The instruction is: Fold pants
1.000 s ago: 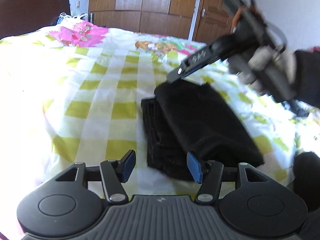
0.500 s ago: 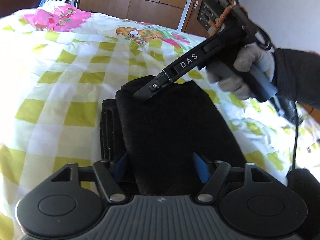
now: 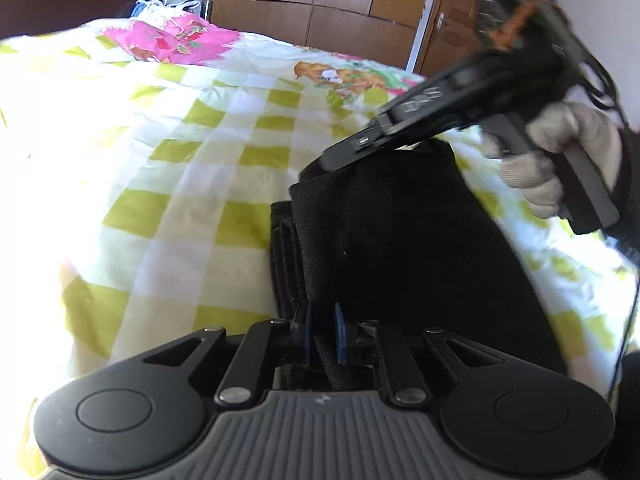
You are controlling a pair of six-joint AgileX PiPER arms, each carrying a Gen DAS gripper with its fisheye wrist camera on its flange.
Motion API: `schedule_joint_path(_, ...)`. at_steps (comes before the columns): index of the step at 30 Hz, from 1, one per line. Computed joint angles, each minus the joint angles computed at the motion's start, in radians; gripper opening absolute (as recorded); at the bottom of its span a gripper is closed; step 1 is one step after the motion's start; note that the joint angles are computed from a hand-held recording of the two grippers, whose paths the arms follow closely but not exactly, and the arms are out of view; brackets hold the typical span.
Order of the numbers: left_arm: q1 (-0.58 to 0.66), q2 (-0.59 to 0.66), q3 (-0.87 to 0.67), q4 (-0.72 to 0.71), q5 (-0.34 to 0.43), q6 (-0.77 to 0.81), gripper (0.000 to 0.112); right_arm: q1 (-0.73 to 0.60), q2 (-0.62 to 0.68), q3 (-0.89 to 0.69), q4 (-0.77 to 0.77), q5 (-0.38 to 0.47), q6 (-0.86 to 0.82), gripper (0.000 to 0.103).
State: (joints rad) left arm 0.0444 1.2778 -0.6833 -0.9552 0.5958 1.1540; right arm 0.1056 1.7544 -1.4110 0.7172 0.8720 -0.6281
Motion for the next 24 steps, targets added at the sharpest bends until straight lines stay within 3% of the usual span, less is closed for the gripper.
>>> schedule_joint_path(4, -0.033, 0.017, 0.045, -0.088, -0.091, 0.143, 0.027, 0.026, 0.087, 0.071, 0.021, -0.158, 0.0, 0.006)
schedule_joint_path(8, -0.039, 0.042, 0.064, -0.181, -0.137, 0.253, 0.03, 0.027, 0.096, 0.105, 0.035, -0.225, -0.001, 0.005)
schedule_joint_path(10, -0.018, 0.037, 0.037, -0.126, -0.092, 0.179, 0.031, 0.045, 0.083, 0.121, 0.003, -0.265, 0.024, 0.007)
schedule_joint_path(12, 0.005, 0.01, 0.012, -0.064, -0.051, 0.102, 0.032, 0.03, 0.056, 0.127, 0.036, -0.277, 0.036, 0.008)
schedule_joint_path(16, -0.022, -0.085, -0.014, 0.057, -0.069, -0.041, 0.032, -0.036, -0.09, 0.174, 0.154, -0.287, -0.049, 0.013)
schedule_joint_path(20, -0.082, -0.121, -0.049, 0.007, -0.082, -0.008, 0.033, -0.085, -0.284, 0.293, 0.123, -0.236, -0.086, 0.013)
schedule_joint_path(24, -0.184, -0.008, -0.092, -0.142, -0.129, 0.135, 0.033, -0.13, -0.407, 0.44, 0.073, -0.199, -0.081, 0.013)
